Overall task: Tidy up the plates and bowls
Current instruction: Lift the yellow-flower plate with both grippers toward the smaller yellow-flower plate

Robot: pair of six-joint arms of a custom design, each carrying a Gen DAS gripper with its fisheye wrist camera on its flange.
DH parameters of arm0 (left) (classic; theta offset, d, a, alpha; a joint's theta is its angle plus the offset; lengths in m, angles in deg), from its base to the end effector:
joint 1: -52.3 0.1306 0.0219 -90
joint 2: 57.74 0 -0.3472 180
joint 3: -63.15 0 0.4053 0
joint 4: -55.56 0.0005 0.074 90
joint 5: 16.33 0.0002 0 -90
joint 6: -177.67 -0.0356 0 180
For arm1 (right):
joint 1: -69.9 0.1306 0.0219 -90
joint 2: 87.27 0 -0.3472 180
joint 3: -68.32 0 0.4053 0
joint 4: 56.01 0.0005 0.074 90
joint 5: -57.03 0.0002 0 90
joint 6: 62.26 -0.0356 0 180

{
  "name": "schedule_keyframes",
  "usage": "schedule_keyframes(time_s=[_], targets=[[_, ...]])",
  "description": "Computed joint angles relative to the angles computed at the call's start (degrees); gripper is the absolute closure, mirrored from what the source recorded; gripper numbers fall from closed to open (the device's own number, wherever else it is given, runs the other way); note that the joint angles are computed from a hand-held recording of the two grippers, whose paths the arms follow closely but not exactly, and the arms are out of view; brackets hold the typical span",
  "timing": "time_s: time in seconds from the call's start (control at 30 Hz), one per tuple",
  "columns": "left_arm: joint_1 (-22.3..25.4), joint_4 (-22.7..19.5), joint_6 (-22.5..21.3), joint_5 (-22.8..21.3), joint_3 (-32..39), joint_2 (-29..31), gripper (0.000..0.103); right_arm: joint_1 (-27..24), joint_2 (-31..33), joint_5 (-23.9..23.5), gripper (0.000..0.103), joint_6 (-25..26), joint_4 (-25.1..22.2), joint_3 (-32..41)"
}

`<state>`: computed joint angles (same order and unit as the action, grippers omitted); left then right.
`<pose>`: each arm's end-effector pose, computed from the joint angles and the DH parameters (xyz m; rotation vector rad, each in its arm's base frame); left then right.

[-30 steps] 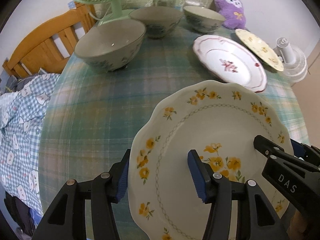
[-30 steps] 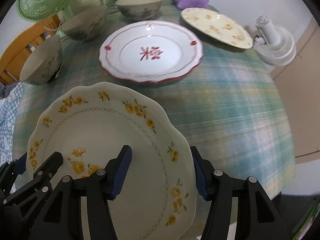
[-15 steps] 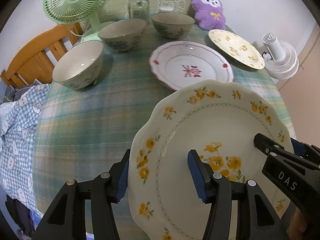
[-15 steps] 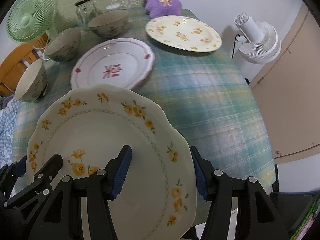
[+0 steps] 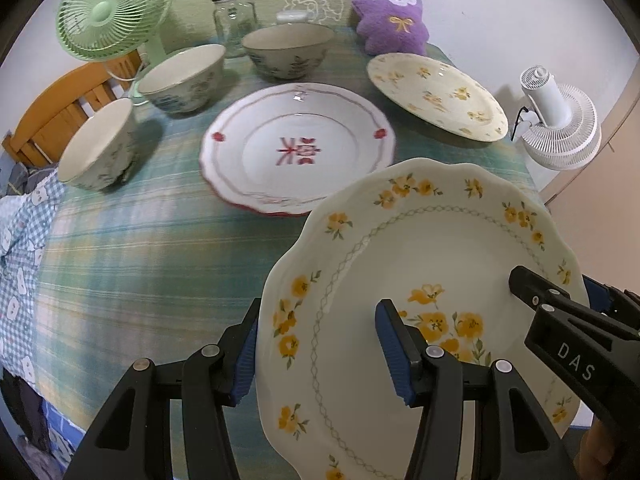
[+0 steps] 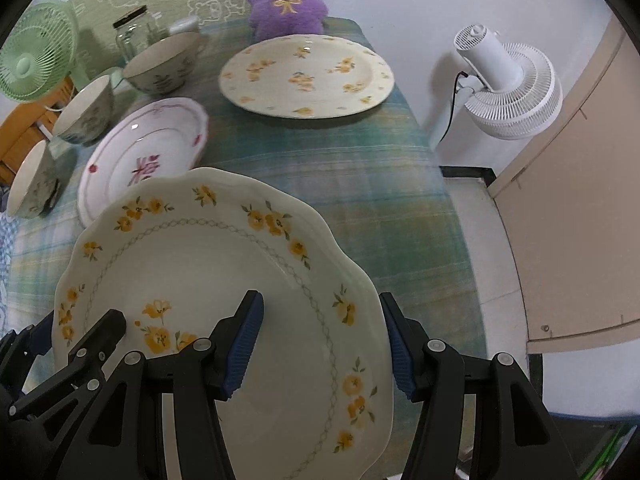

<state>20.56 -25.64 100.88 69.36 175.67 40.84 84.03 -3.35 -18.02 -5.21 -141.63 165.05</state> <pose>0.4342 -0.2660 0.4705 0.4213 2.7118 -0.1155 0.4021 0.0912 0.4621 0.5052 2.7134 -0.1654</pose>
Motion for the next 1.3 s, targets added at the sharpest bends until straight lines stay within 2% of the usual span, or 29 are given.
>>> schedule_keyframes(time_s=[0.37, 0.57, 0.67, 0.8, 0.83, 1.03, 1.1, 1.3], targets=[[-3.5, 1.0, 4.6, -1.3, 1.4, 4.6, 0.048, -6.9, -1.0, -3.7, 0.042, 7.0, 3.6, -5.0], [-4.0, 1.4, 6.2, -2.3, 1.2, 5.2, 0.047, -7.8, -1.4, -6.0, 0.041, 7.9, 5.0, -6.4], [-3.9, 0.2, 7.0, -1.8, 2.2, 5.8, 0.048, -8.2, -1.1, -7.0, 0.04, 9.0, 4.2, -6.3], [-4.5, -1.3, 7.3, -4.0, 4.6, 6.4, 0.041, -6.9, -1.4, -3.7, 0.04, 11.8, 4.4, -4.3], [-4.6, -1.5, 7.1, -4.3, 5.5, 6.6, 0.036, -6.9, -1.4, -3.8, 0.039, 12.5, 4.6, -3.5], [-4.4, -2.7, 6.5, -5.6, 12.0, 8.3, 0.023, -7.8, 0.0, -4.0, 0.034, 15.0, 2.7, 2.2], [-4.0, -3.2, 7.2, -5.6, 14.2, 9.1, 0.022, -8.8, 0.6, -6.4, 0.033, 15.3, 2.6, 4.1], [-3.7, -4.0, 6.7, -7.2, 21.7, 13.2, 0.021, -10.7, 3.2, -7.9, 0.03, 15.9, 4.0, 8.8]])
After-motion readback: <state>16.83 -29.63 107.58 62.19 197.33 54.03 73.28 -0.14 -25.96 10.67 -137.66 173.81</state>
